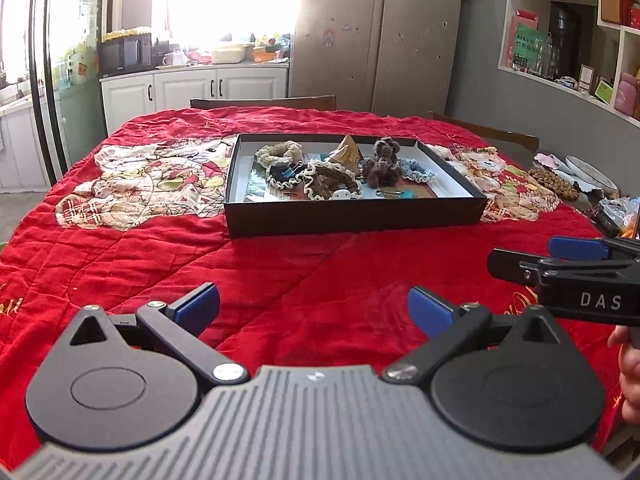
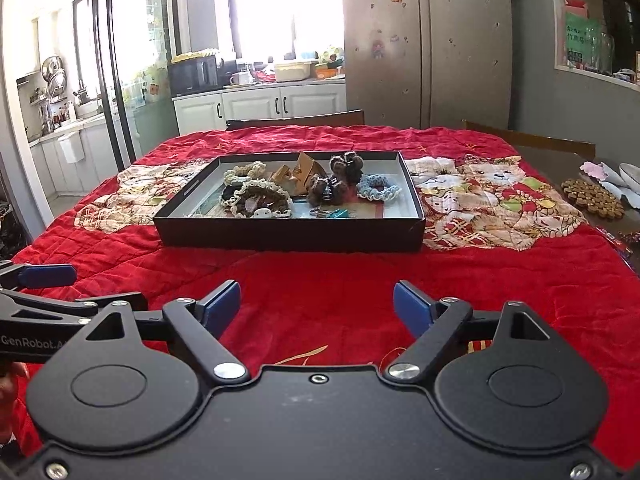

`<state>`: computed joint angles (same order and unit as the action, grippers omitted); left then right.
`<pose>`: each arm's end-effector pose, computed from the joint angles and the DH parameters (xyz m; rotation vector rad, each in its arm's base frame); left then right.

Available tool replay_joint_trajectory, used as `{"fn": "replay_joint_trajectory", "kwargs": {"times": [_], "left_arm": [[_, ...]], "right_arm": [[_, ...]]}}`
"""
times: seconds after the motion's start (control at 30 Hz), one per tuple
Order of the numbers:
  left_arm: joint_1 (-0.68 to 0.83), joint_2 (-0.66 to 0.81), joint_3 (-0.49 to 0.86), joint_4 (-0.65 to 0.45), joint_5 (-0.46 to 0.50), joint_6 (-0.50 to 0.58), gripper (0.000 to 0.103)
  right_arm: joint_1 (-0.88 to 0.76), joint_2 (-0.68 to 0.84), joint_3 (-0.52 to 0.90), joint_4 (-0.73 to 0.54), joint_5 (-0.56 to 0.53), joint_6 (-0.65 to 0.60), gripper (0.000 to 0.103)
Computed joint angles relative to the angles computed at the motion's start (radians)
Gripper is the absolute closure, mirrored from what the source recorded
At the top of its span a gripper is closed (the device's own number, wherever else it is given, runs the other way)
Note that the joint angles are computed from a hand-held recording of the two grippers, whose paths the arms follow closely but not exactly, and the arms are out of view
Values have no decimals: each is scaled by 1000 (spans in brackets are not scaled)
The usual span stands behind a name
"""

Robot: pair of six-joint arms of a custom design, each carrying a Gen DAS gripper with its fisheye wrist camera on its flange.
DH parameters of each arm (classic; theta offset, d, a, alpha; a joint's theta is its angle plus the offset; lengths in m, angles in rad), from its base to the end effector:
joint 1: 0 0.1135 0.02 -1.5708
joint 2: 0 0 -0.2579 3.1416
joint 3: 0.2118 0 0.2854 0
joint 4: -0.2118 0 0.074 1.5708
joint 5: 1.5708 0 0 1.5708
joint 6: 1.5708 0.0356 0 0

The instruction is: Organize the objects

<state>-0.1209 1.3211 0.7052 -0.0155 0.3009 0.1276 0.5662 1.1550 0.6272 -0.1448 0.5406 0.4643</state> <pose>0.3024 -0.0474 0.1874 0.4370 2.1443 -0.3271 0.2367 0.1288 0.1956 0.1744 2.1272 -0.0077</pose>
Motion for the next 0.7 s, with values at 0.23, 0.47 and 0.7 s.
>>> {"fn": "replay_joint_trajectory", "kwargs": {"times": [0.23,0.47,0.7], "left_arm": [[-1,-3,-4,-4,10,9,0],[-2,3,-1,-8,9,6,0],[-4,0,0,-18,9,9,0]], "right_arm": [[0,3,0,-2,-1,6,20],[-2,6,1,-3,-12,4,19],[-1,10,2,-5,-16,9,19]]}}
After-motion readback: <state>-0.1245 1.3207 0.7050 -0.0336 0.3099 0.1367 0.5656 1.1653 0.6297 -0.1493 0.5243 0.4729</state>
